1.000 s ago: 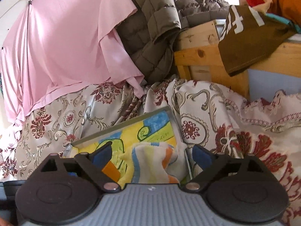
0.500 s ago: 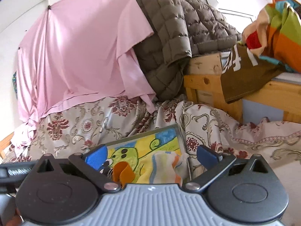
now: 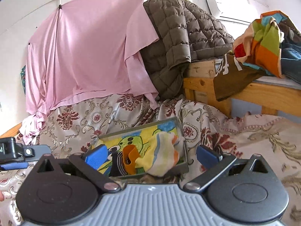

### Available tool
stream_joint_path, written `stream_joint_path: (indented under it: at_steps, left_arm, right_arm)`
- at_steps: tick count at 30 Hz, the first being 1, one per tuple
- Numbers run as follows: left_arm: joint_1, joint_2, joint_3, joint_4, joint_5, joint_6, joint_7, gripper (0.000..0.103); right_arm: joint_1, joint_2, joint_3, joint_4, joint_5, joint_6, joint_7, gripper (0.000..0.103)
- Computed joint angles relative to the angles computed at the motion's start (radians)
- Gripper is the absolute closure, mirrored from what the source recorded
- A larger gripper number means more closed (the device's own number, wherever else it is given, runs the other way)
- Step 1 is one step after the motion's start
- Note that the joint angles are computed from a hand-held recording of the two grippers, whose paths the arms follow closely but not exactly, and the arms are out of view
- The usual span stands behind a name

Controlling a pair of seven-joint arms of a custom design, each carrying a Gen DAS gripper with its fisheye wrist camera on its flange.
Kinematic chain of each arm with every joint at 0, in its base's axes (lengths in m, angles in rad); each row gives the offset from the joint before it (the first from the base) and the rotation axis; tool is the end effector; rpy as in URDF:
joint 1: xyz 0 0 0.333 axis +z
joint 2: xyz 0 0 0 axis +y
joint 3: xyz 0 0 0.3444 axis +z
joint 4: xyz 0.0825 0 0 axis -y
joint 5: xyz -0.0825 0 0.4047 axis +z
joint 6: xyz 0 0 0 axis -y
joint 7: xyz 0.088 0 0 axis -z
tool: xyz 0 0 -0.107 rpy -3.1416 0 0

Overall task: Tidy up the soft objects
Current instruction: 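Withdraw both tools from the tray, then move both open tools over the pile of soft items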

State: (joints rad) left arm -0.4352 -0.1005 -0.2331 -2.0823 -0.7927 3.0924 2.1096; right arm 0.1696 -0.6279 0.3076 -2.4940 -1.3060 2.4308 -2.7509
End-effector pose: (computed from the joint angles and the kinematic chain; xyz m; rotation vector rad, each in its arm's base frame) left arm 0.4860 -0.3160 0.6064 -1.2816 2.0434 -1.4408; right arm 0.3612 0.2050 0.5677 -0.9293 1.8064 -1.1508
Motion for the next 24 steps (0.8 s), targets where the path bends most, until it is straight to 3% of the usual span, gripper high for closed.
stream_joint_path:
  at_steps: [11,16,20,24]
  left_arm:
    - [-0.171,-0.171,0.148,-0.192,-0.325,0.040,0.366,0.001]
    - [-0.267,-0.239,0.238,-0.249,-0.521,0.068,0.623,0.001]
    - [-0.232,-0.286,0.226,-0.294,-0.580,0.037,0.689,0.001]
    - [-0.138,-0.323,0.182,-0.346,-0.495,-0.039,0.640,0.001]
  right_arm:
    - [0.100,-0.067,0.092,-0.066,0.129,-0.084,0.036,0.000]
    - [0.137,-0.067,0.138,-0.054,0.201,-0.171,0.037,0.000]
    - [0.172,-0.046,0.166,-0.029,0.254,-0.249,0.040,0.000]
    - [0.214,-0.014,0.176,-0.001,0.302,-0.310,0.040,0.000]
